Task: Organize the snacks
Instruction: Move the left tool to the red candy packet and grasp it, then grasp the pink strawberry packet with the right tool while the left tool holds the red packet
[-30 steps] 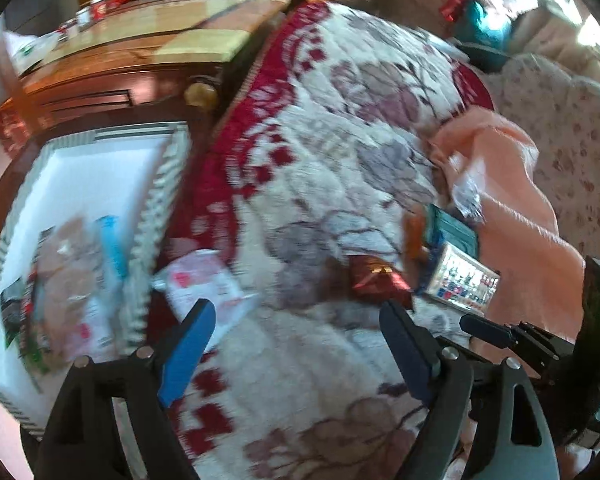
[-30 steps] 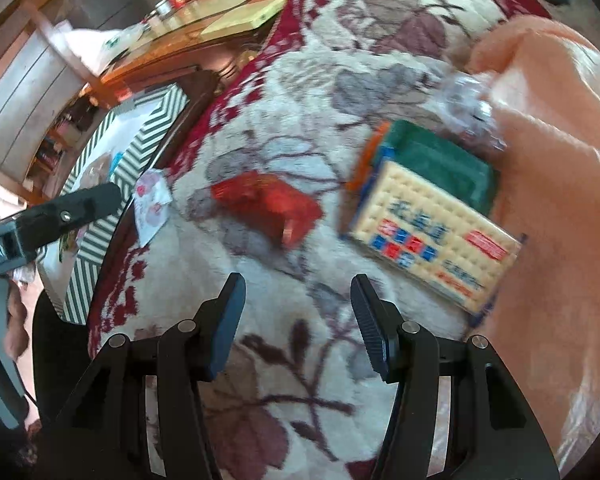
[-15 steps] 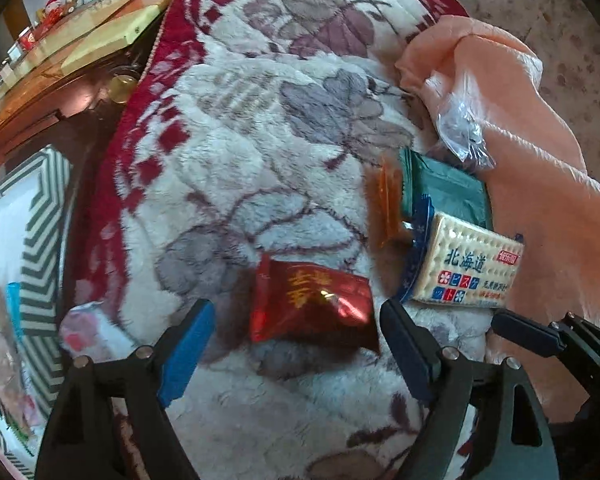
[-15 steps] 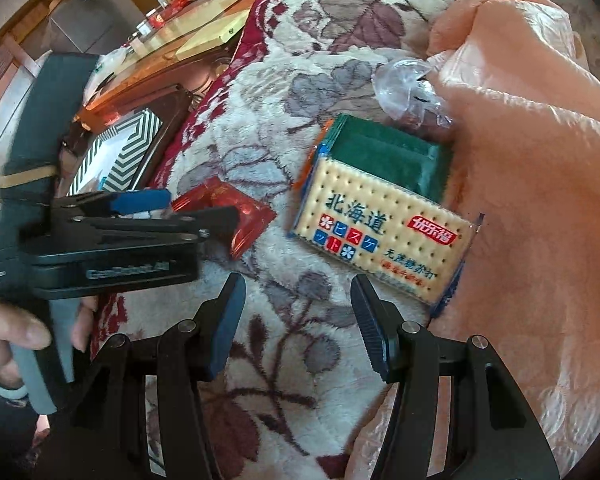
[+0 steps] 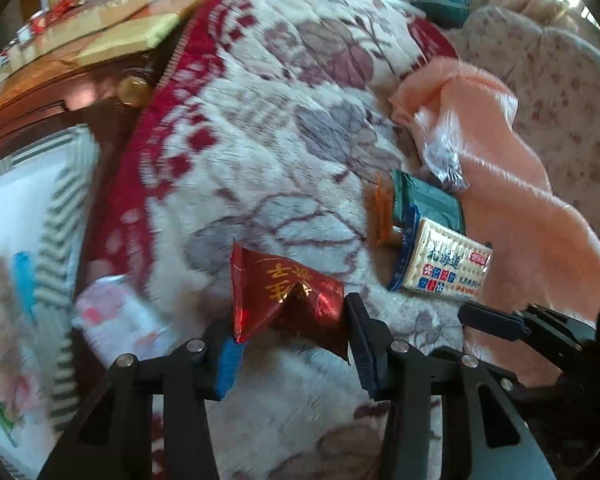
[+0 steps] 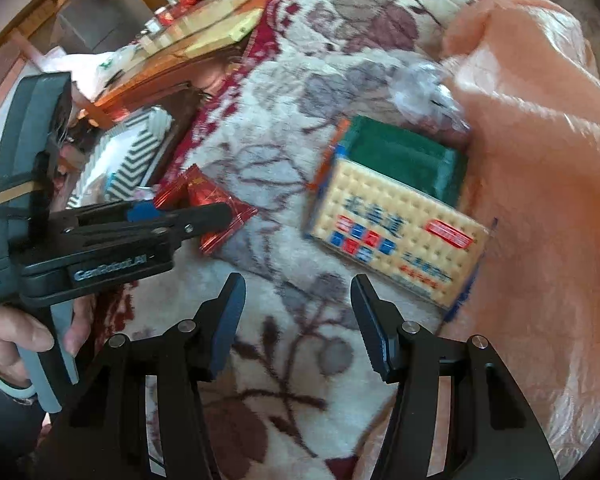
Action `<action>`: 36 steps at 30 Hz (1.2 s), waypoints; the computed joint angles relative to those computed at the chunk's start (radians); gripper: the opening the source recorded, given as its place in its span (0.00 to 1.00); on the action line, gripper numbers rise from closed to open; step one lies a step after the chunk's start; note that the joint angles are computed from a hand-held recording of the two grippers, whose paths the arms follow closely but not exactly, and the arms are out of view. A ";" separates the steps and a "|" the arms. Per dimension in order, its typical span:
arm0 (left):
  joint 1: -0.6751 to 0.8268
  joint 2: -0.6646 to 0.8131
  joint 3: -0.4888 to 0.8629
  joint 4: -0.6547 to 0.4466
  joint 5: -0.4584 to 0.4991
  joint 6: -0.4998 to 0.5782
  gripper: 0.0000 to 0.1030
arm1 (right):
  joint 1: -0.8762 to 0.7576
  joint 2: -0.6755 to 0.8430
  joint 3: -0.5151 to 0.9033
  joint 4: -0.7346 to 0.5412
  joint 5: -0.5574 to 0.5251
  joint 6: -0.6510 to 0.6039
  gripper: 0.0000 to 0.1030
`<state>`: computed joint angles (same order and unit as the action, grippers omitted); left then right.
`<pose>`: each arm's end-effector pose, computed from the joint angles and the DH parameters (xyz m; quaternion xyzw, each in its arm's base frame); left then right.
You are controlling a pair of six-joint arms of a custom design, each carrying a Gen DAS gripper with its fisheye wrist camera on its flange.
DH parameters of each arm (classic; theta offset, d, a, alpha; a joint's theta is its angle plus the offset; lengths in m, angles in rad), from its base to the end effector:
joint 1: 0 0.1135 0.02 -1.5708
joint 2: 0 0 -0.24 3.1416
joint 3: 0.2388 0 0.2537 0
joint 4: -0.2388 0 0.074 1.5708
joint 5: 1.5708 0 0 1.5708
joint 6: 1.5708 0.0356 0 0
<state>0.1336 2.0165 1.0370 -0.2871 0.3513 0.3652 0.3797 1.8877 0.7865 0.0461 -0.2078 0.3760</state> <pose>0.3414 0.0335 0.0564 0.1388 0.9637 -0.1306 0.1872 0.2885 0.1230 0.0542 -0.0282 0.9617 0.1868 0.1987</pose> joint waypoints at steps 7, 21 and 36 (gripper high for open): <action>0.214 -0.147 -0.054 -0.053 0.051 0.113 0.48 | 0.133 0.098 0.160 -0.055 0.031 -0.018 0.53; 0.489 -0.077 0.056 -0.094 0.095 0.198 0.48 | 0.360 0.600 0.950 -0.427 0.172 -0.094 0.62; 0.518 -0.047 0.060 -0.083 0.110 0.203 0.48 | 0.354 0.583 0.956 -0.483 0.217 -0.153 0.47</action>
